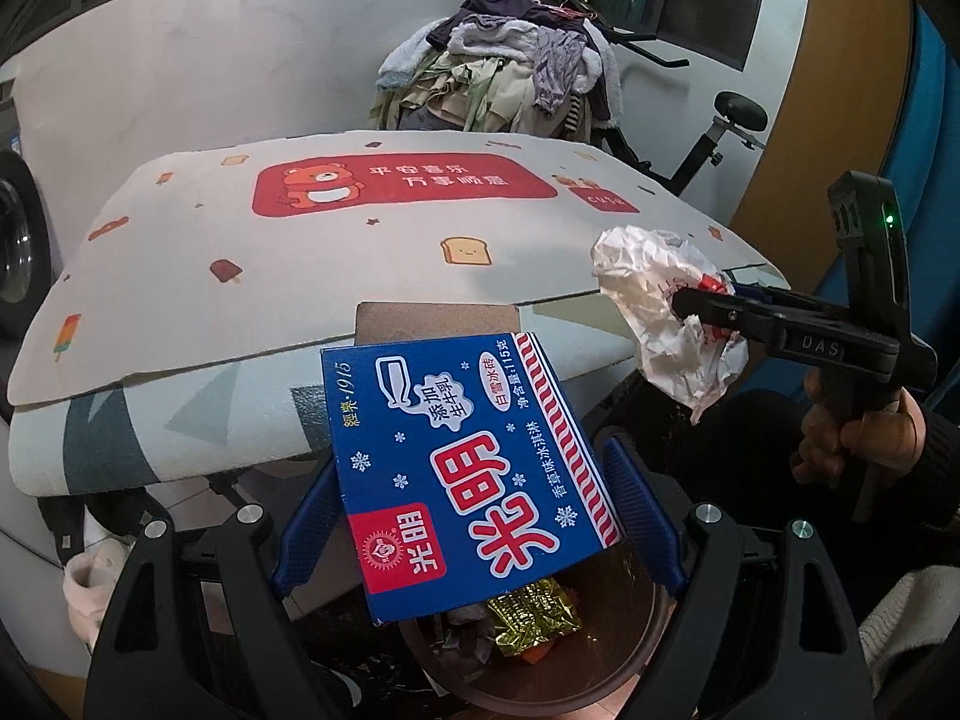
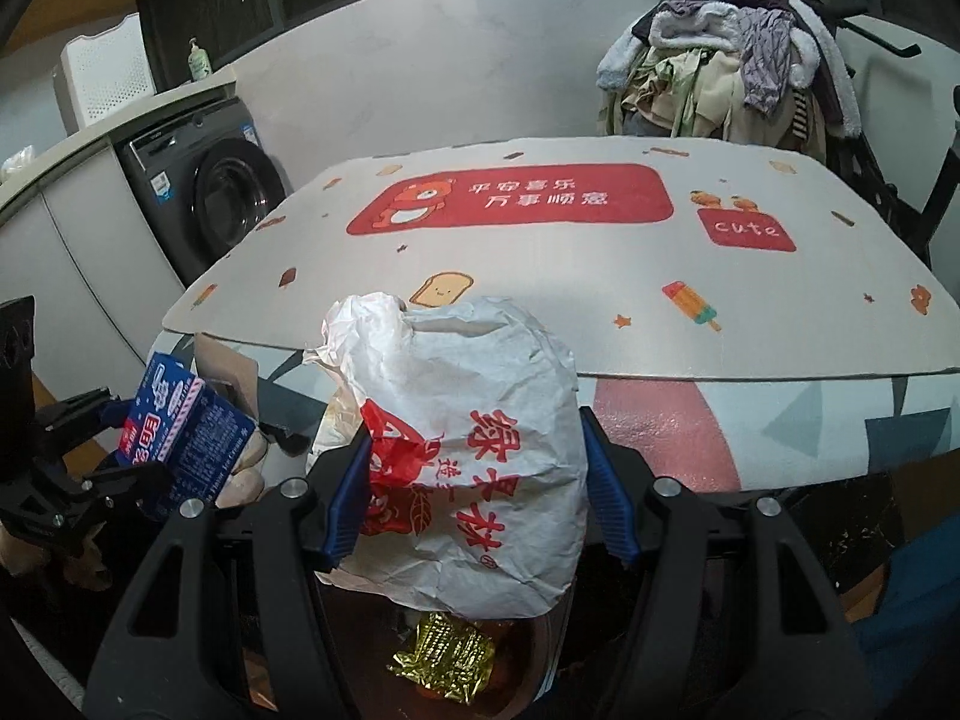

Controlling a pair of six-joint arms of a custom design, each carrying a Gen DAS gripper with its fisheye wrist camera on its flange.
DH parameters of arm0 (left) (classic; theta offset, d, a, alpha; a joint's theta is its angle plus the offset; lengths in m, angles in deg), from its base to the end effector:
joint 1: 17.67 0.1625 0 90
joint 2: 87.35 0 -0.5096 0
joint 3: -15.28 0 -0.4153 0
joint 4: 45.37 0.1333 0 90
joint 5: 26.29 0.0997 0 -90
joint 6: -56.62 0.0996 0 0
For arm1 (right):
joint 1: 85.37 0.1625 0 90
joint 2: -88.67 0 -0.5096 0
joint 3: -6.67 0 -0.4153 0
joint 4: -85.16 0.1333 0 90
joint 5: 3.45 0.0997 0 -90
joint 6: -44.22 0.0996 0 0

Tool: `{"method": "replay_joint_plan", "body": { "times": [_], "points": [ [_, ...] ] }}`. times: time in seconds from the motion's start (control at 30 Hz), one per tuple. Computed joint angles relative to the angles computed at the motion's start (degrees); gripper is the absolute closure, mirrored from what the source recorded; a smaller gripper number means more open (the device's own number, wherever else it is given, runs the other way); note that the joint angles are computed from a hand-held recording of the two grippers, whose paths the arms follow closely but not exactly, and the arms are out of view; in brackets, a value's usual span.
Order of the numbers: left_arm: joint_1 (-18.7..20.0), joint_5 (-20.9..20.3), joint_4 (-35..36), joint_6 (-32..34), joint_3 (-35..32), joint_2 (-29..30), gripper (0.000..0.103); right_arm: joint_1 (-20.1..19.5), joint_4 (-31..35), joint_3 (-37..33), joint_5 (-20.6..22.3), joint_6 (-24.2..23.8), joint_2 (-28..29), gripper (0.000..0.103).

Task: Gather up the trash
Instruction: 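Drop the milk box into the brown bin with the left gripper while the right gripper drops the white bag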

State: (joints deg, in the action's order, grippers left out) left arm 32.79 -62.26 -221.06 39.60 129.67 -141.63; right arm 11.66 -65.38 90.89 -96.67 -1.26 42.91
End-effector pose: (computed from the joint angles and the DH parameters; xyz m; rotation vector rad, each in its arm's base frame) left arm -0.2295 -0.6140 0.2065 0.1888 2.3178 -1.0198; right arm 0.2259 -0.7888 0.2146 1.2768 -2.6248 0.5107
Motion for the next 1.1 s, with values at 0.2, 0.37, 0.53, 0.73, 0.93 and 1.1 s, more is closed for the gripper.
{"method": "replay_joint_plan", "body": {
  "times": [0.2,0.37,0.53,0.73,0.93,1.1],
  "points": [
    [0.7,-1.4,3.2,0.2,-1.0,0.7,0.021,-0.1,0.2,-0.2,0.0,0.5,0.2,0.039],
    [0.7,-2.2,5.5,1.7,-1.9,1.5,0.019,-0.1,0.5,-0.3,0.1,0.5,0.3,0.039],
    [0.5,-2.0,4.3,2.2,-1.6,1.4,0.011,-0.1,1.7,-0.5,0.2,0.2,0.4,0.039],
    [-0.2,1.1,1.0,0.8,-0.5,1.1,0.010,0.6,5.3,-0.3,-0.7,-4.0,0.2,0.038],
    [-0.1,3.7,-0.8,-3.1,0.6,0.0,0.008,1.3,9.8,-0.2,-3.2,-8.0,0.3,0.038],
    [0.0,4.5,-0.6,-5.0,0.9,-0.5,0.008,1.6,12.5,-0.7,-5.3,-8.8,0.7,0.036]
  ]
}}
